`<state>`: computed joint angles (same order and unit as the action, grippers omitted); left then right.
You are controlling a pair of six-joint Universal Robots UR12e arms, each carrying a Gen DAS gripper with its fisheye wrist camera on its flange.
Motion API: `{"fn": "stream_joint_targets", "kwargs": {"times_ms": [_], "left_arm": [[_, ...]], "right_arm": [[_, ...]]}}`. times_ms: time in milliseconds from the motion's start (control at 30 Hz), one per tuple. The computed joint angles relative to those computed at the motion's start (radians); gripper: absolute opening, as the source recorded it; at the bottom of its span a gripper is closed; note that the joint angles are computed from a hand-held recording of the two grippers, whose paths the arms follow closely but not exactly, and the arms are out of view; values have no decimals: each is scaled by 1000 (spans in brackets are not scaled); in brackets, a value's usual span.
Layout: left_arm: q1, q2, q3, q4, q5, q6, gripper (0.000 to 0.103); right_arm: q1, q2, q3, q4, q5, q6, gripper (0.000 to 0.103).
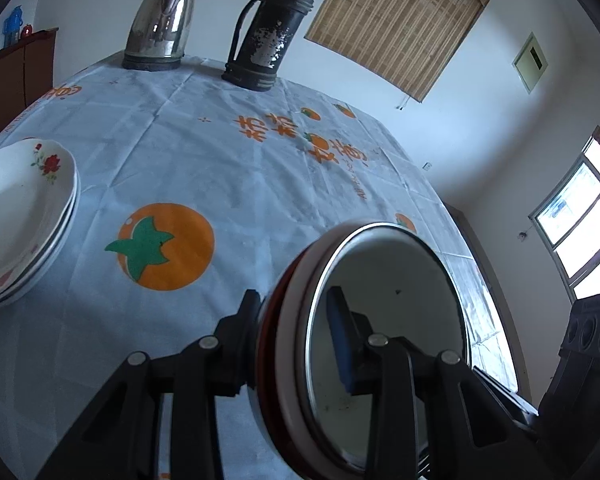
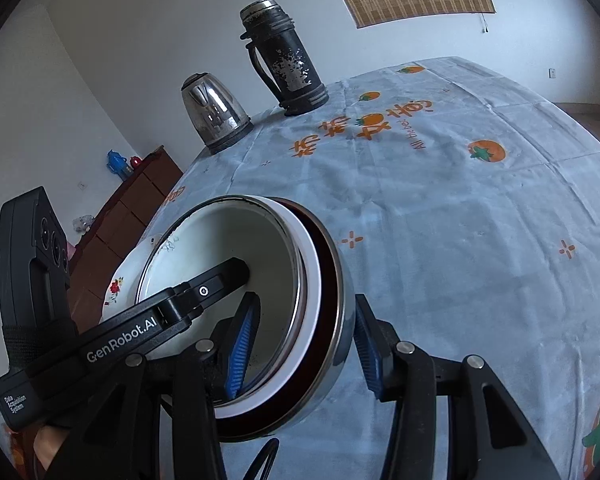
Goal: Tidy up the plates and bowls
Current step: 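Lift the nested bowls with both grippers and carry them toward the flower plates, then lower the nested bowls onto the flower plate stack and open both grippers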
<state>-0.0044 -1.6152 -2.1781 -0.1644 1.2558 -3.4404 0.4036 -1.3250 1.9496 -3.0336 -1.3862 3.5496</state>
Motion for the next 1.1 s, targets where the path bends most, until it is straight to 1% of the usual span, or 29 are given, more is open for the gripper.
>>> {"fn": "stream_joint_targets", "kwargs": {"times_ms": [467,633,800,867,933,1000,1100], "left_arm": [[45,66,-71,28,4,-21,33],[68,89,-93,33,2,-24,33],[110,113,-106,38,16,-24,33],[137,122,-109,45,25,-25,33],[157,124,-105,42,45,-21,34],[188,125,-101,42,52,-23,34],[231,116,-94,59,70,-19,34]], "right_arm": [[50,-4,-1,-11,-6,-16,49],[65,0,-10,-3,-5,-21,49],[87,22,-42,-5,8,-35,49],[97,41,-67,-11,24,-44,48],[111,66,-101,-14,30,-58,48],[128,94,-143,-8,23,-74,46],[147,146,-215,0,48,-90,46]]}}
